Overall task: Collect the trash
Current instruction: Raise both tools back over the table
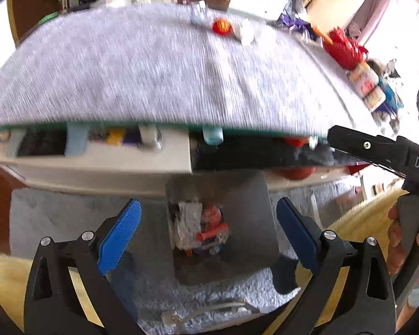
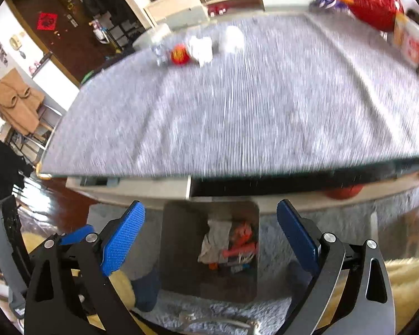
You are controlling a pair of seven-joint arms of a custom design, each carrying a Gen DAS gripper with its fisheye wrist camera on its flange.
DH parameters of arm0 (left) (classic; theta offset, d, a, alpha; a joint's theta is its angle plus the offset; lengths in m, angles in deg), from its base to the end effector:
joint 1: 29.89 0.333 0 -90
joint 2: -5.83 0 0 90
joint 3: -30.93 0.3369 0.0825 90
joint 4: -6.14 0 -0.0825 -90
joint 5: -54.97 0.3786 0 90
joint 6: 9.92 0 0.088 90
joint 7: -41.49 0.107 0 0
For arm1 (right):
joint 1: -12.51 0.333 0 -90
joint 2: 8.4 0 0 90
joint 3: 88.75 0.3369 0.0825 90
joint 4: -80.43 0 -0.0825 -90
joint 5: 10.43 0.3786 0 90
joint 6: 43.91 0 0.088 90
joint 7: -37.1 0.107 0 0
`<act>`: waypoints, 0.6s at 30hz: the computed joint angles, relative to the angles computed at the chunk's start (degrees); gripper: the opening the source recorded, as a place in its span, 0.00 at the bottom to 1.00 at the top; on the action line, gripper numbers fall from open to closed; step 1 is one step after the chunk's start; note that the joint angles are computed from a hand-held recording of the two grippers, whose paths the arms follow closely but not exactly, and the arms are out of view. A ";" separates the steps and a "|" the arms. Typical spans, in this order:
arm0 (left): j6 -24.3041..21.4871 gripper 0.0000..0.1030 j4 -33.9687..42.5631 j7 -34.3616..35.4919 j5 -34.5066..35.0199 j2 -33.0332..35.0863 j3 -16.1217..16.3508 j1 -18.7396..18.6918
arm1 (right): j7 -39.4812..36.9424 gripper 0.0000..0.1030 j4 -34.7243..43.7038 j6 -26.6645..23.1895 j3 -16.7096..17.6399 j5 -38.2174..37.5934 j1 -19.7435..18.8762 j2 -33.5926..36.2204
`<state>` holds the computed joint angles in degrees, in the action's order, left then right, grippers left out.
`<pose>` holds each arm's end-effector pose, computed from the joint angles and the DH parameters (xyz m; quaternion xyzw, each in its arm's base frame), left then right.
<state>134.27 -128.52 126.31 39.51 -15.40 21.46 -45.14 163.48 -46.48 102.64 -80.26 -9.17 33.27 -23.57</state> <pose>0.4213 -0.2001 0.5524 -0.6198 0.7355 -0.2654 0.0673 0.4398 0.2538 0.5770 -0.6290 0.7180 -0.0733 0.2889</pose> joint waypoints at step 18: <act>-5.99 0.90 31.36 1.12 11.01 20.13 -0.24 6.64 | -3.36 0.93 24.60 -5.02 -4.39 -5.02 -5.01 16.84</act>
<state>128.28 -97.16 127.44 50.52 4.73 21.22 -38.49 160.13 -21.88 97.62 -84.65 -14.19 28.26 -6.73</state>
